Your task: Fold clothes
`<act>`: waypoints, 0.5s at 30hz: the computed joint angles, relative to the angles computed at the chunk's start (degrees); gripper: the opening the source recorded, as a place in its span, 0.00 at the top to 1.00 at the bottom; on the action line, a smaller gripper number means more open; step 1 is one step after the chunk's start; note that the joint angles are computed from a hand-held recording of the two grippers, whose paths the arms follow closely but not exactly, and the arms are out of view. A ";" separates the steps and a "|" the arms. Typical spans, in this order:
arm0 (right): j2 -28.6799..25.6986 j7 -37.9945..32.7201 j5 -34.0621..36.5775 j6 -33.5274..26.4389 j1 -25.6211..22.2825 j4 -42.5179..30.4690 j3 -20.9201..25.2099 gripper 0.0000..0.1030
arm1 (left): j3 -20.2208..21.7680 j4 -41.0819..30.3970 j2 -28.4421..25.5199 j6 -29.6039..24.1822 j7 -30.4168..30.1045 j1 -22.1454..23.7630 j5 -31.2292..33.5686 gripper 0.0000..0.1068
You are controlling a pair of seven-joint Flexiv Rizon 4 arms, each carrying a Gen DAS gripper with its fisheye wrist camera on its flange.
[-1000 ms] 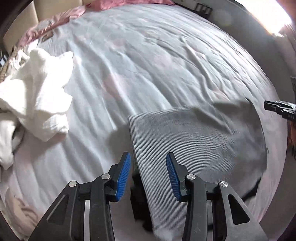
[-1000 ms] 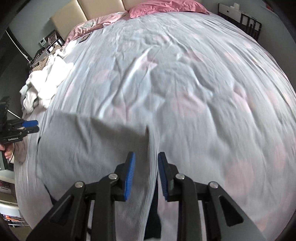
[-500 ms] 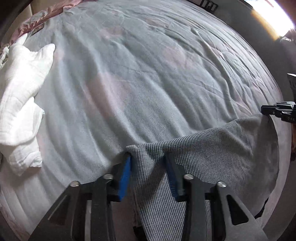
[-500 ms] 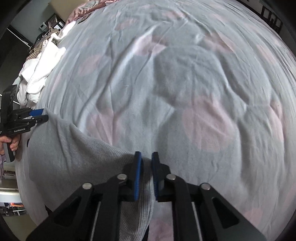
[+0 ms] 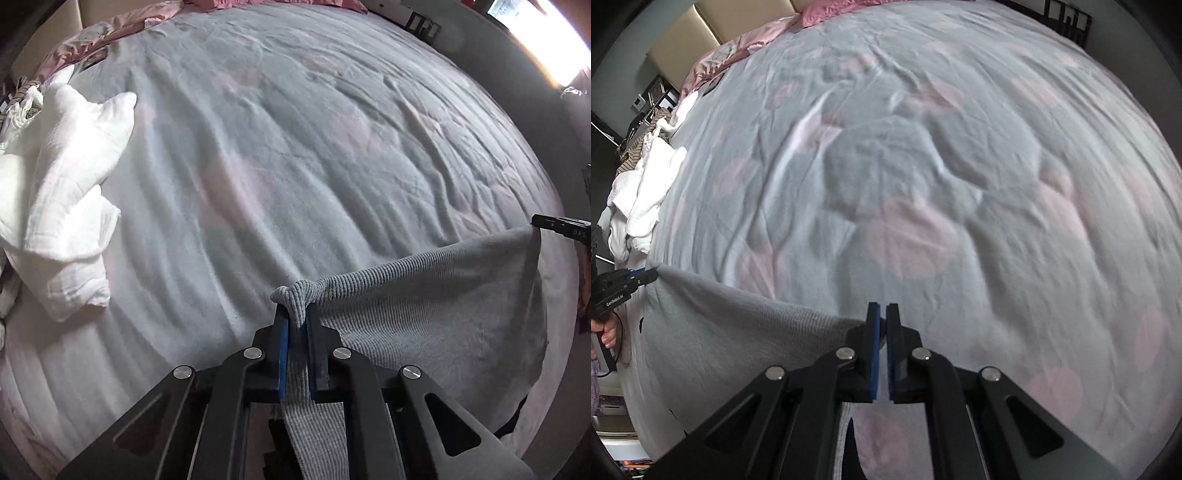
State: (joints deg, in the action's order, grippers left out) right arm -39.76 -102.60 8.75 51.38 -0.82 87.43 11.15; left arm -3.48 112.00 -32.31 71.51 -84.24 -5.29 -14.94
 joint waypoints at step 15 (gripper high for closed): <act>5.75 -6.67 11.48 -2.80 -6.72 6.86 4.69 0.54 | 2.88 6.99 6.44 5.51 -9.62 -3.62 2.90 0.62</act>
State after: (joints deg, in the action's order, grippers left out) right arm -34.01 -109.27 20.24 48.59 -7.55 94.28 15.84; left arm -0.60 119.00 -25.87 77.01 -93.86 -8.91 -12.03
